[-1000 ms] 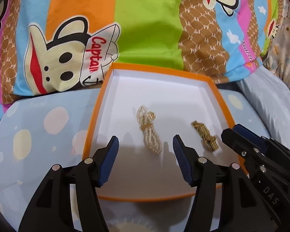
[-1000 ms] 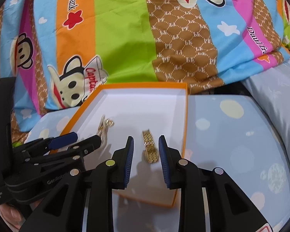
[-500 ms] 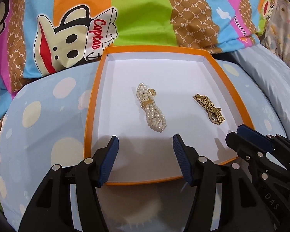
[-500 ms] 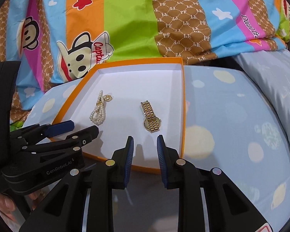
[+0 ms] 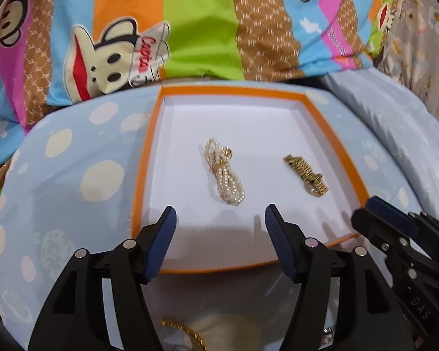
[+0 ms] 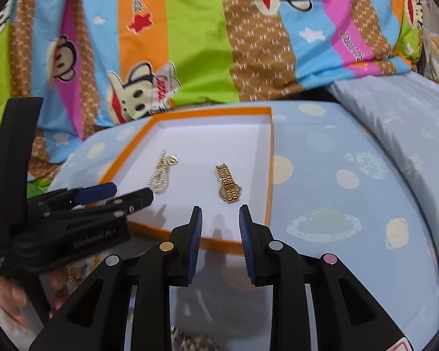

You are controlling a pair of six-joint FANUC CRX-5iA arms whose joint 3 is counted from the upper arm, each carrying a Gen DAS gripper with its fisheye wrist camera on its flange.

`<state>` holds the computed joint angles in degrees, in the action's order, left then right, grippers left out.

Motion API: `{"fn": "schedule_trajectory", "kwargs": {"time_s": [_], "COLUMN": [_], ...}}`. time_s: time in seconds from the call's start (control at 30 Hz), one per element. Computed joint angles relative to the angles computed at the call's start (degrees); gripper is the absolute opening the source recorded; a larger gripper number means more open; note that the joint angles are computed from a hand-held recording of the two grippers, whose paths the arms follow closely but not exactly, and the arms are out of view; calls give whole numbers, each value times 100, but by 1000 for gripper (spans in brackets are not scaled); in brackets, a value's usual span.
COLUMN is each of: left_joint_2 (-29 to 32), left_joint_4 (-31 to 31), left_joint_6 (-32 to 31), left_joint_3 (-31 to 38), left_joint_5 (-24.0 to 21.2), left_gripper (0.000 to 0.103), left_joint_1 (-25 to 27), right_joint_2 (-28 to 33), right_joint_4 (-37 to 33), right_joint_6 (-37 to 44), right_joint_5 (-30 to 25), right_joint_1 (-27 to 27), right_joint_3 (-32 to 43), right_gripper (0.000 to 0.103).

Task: Organize jewelry
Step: 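Move the left gripper to the black bead bracelet while the right gripper approaches the silver watch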

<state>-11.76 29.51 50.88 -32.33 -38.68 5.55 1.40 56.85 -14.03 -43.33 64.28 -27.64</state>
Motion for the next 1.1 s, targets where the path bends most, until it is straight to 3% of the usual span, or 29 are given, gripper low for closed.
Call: {"fn": "schedule_trajectory", "kwargs": {"time_s": [0.07, 0.13, 0.37, 0.73, 0.8, 0.9, 1.1], "left_joint_2": [-414, -762, -1808, -2791, -2872, -2958, -3287], "left_joint_4": [256, 482, 1018, 886, 831, 742, 657], "left_joint_6": [-295, -574, -1482, -2094, -2161, -2193, -2240], "left_joint_3": [-266, -489, -1314, -1938, -1994, -2069, -2206], "left_joint_5": [112, 59, -869, -2417, -2591, -2761, -2765], "left_gripper": [74, 77, 78, 78, 78, 78, 85], "left_joint_1": [133, 321, 1379, 2682, 2788, 2872, 2806], "right_joint_2": [-241, -417, -501, -167, -138, -120, -264], "right_joint_4": [112, 85, -386, -1130, -1157, -1181, -1258], "right_joint_6": [-97, -109, 290, 1288, 1286, 1155, 585], "right_joint_5": [-168, -252, -226, -203, -254, -450, -726], "right_joint_1": [248, 468, 970, 929, 970, 1070, 1342], "right_joint_3": [-224, -397, -628, -179, -141, -107, -198], "right_gripper": [32, 42, 46, 53, 49, 30, 25]}}
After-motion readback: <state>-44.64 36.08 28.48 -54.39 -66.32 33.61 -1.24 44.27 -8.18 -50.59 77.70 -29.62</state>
